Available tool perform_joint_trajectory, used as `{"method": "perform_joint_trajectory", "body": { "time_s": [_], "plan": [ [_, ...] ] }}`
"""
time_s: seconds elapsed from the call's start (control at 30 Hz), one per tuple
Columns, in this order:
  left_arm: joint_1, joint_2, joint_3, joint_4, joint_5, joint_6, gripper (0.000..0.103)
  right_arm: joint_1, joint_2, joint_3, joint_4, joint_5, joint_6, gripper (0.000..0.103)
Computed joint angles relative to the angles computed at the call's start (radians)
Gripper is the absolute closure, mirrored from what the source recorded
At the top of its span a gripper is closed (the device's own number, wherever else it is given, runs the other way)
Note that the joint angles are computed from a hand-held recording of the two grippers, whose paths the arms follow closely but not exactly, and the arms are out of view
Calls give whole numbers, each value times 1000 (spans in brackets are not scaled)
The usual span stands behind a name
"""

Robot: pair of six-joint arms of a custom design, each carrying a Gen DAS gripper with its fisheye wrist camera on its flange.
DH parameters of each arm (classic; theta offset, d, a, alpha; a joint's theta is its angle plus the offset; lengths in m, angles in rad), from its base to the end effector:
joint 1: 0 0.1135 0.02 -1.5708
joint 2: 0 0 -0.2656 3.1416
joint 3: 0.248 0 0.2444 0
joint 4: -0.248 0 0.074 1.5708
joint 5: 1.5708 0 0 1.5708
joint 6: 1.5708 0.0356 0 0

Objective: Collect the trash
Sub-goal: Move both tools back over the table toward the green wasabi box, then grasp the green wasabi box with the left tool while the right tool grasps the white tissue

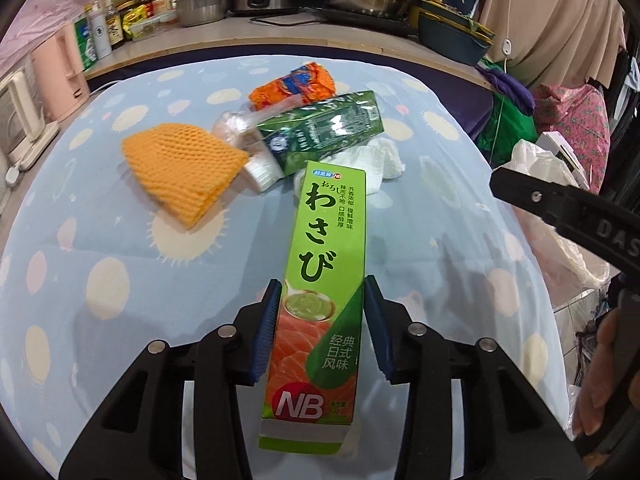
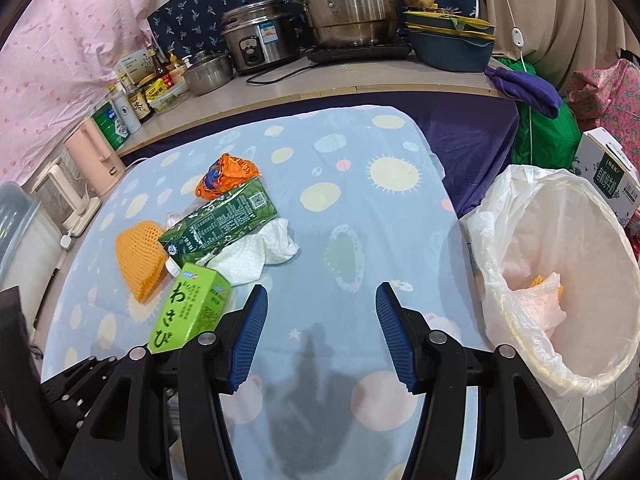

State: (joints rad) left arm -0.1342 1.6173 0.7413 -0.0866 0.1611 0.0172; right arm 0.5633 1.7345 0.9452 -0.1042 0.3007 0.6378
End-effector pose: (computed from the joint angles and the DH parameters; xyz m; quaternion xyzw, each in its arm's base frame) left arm 0.2891 -0.0448 0.1457 0.0960 0.9465 -0.0941 0.2935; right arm 0.2935 0.1729 0.1655 0.0845 0.9301 0.0691 0.3508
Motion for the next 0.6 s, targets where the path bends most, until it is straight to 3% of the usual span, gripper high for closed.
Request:
{"method": "perform_joint_trajectory", "body": {
  "time_s": [0.3,0.6],
  "plan": [
    [159,-165,-57,-112,60,28,65,35,100,85,17,-41,-10,48],
    [276,-180,-21,-160,100,44,65,65,236,219,9,-73,-35,48]
  ]
}}
